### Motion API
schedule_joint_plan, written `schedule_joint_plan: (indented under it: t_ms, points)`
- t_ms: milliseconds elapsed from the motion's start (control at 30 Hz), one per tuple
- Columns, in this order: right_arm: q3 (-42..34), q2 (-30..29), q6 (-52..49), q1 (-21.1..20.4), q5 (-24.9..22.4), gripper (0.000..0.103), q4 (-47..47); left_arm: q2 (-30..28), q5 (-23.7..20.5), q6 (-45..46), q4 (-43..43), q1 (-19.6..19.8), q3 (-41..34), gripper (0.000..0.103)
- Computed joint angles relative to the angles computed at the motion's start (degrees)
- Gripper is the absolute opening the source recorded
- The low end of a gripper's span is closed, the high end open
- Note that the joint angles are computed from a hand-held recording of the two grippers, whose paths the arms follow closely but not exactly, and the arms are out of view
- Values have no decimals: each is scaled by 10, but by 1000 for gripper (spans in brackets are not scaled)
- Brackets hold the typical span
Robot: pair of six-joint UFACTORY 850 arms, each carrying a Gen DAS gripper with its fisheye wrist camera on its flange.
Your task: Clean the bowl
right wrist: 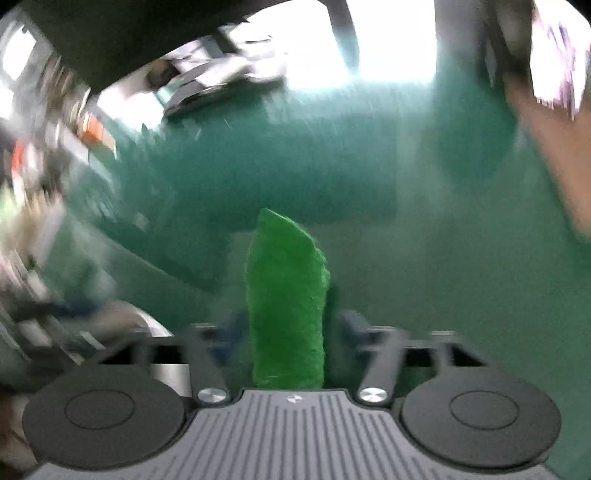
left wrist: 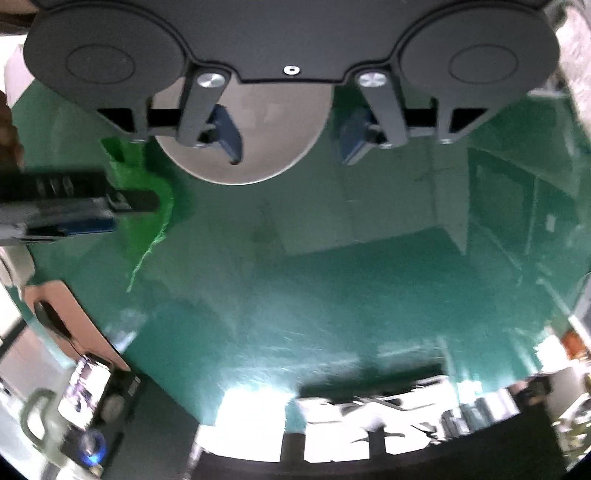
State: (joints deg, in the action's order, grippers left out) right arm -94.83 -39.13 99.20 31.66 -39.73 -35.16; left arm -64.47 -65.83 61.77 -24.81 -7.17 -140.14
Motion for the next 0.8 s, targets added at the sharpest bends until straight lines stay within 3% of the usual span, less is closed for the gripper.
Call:
schedule_joint_plan:
  t_ms: [67, 133, 167, 200, 233, 267, 400, 467, 533, 600, 633, 700, 767, 800]
  points:
    - [2, 4, -11, 9, -20, 69, -14, 5, 9, -22, 5, 3, 8, 66]
    - [7, 8, -14, 18, -40, 68, -28, 34, 47, -48, 7, 7, 57, 66]
    - [5, 6, -28, 26, -65, 63, -45, 39, 55, -54, 8, 7, 65, 66]
    - [4, 5, -49, 32, -82, 42, -59, 57, 82, -72, 10, 6, 94, 67]
    - [4, 6, -56, 34, -86, 30, -63, 70, 102, -90, 15, 6, 116, 67]
    - [19, 15, -47, 34, -69, 15, -77, 72, 106, -104, 20, 6, 118, 67]
    - [96, 57, 52, -7, 94, 16, -53, 96, 122, -210, 71, 0, 157, 67]
    - [115, 60, 66, -19, 145, 21, -57, 117, 139, -246, 100, -5, 195, 67]
    - [139, 64, 98, -29, 194, 19, -97, 136, 157, -286, 126, -9, 228, 67]
    - [147, 67, 48, -34, 223, 8, -82, 149, 164, -322, 142, -11, 250, 67]
    - [151, 71, 2, -34, 233, 8, -70, 156, 169, -338, 150, -13, 261, 67]
    - [137, 75, -65, -21, 185, 8, -111, 172, 189, -350, 165, -16, 284, 67]
    - [105, 65, -159, 11, 81, 9, -207, 192, 224, -364, 193, -21, 314, 67]
    - [95, 53, -210, 28, 25, 14, -258, 198, 234, -370, 202, -23, 322, 67]
